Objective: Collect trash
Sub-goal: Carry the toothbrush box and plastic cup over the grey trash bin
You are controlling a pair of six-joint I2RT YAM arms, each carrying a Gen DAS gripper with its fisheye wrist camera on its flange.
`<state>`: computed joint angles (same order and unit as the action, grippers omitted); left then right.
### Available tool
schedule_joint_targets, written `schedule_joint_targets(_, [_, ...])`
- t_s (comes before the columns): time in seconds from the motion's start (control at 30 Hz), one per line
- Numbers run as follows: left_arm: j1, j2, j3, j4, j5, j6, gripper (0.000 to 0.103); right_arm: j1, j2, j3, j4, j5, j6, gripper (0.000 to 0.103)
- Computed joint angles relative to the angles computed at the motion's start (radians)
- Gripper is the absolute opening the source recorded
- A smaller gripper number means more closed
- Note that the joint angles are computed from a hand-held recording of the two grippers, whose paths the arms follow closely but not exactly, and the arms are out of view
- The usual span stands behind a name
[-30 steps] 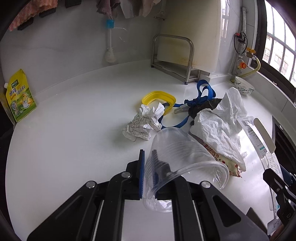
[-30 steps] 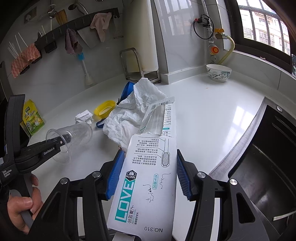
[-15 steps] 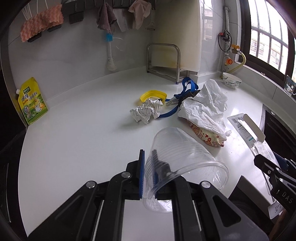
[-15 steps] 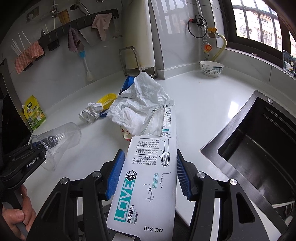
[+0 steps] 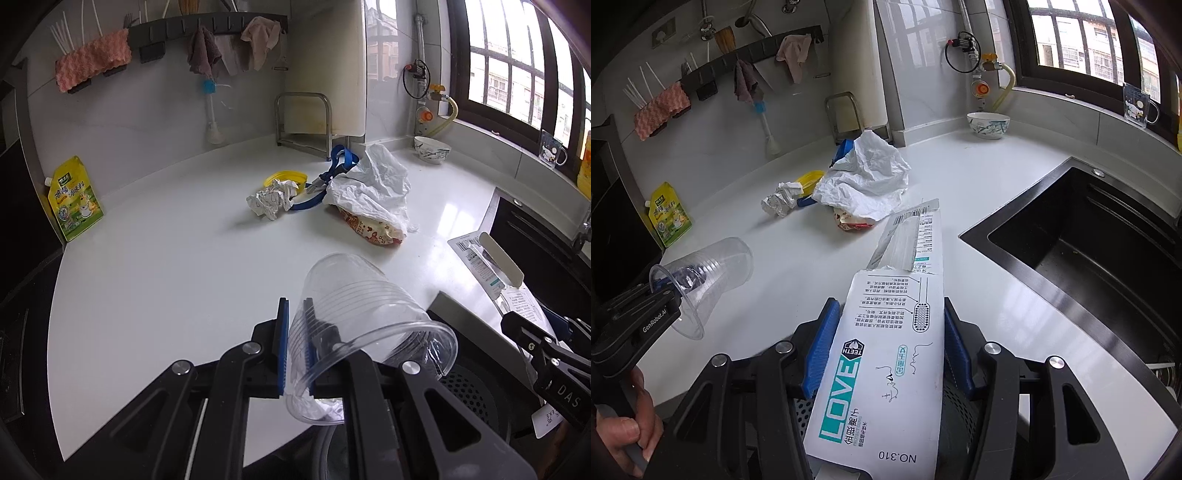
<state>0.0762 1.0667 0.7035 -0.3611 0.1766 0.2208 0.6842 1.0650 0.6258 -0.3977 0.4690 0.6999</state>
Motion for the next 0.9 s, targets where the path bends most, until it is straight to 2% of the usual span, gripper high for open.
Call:
schedule_joint_targets(0.27, [-0.041,-0.226,-0.137,-0.120,0.000,0.016,0.009,0.209,-0.106,-0.084,-0.148,0.125,0.223,0.053])
schedule_joint_targets(0.57, [-0.048,-0.410,-0.244,-0.236,-0.003,0.034,0.009,0.425,-0.115,-0.115,-0.304,0.226,0.482,0.053])
schedule_joint_targets(0.73, [-0.062,-0.470,-0.281,-0.268,-0.020,0.039,0.009,0.486,-0.089,-0.147,-0.301,0.226,0.565,0.053])
schedule_joint_targets(0.9, [-0.083,-0.484,-0.319,-0.274,-0.034,0.039,0.009,0.512,-0.072,-0.172,-0.270,0.206,0.586,0.053])
